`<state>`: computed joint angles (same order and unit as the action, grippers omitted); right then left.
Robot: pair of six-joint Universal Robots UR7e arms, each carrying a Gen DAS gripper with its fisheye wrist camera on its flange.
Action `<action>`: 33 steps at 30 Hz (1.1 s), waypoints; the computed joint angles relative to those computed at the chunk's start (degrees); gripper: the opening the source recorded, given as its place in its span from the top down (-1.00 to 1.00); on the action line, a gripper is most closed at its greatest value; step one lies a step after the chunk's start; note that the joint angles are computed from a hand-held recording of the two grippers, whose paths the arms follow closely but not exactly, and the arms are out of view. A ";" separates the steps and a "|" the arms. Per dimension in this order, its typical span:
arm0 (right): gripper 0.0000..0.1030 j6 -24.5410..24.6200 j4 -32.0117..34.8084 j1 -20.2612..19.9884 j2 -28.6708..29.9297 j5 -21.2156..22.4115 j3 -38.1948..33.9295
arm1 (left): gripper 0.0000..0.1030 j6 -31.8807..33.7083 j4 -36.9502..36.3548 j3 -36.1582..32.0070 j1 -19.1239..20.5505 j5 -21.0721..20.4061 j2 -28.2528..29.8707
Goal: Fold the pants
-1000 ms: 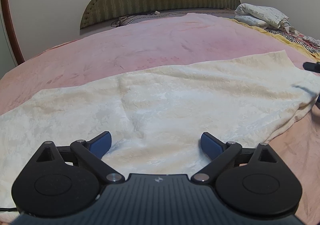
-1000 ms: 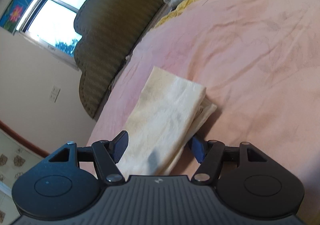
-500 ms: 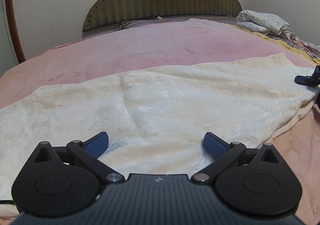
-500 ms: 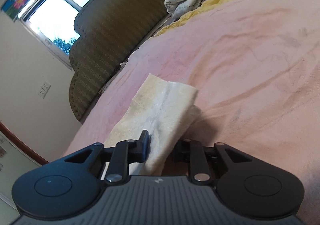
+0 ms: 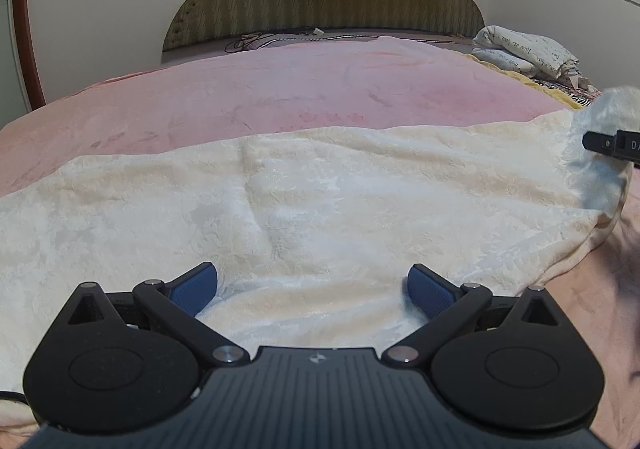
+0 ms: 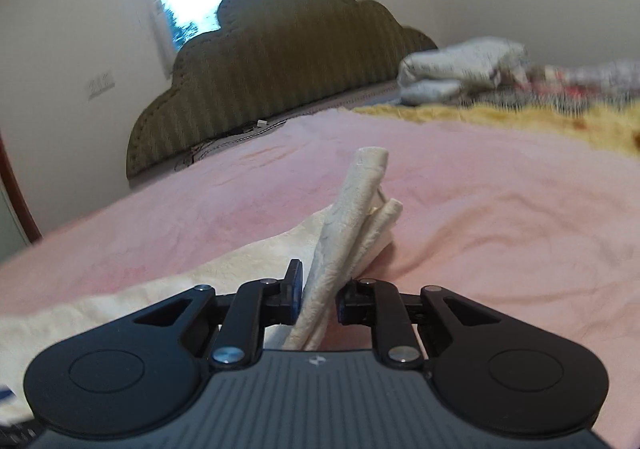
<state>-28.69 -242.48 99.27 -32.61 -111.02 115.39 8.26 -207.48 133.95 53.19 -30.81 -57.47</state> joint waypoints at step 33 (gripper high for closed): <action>-0.34 -31.85 -3.45 9.89 10.95 -10.70 -9.04 | -0.96 -17.12 17.28 -5.67 5.86 -21.92 -10.16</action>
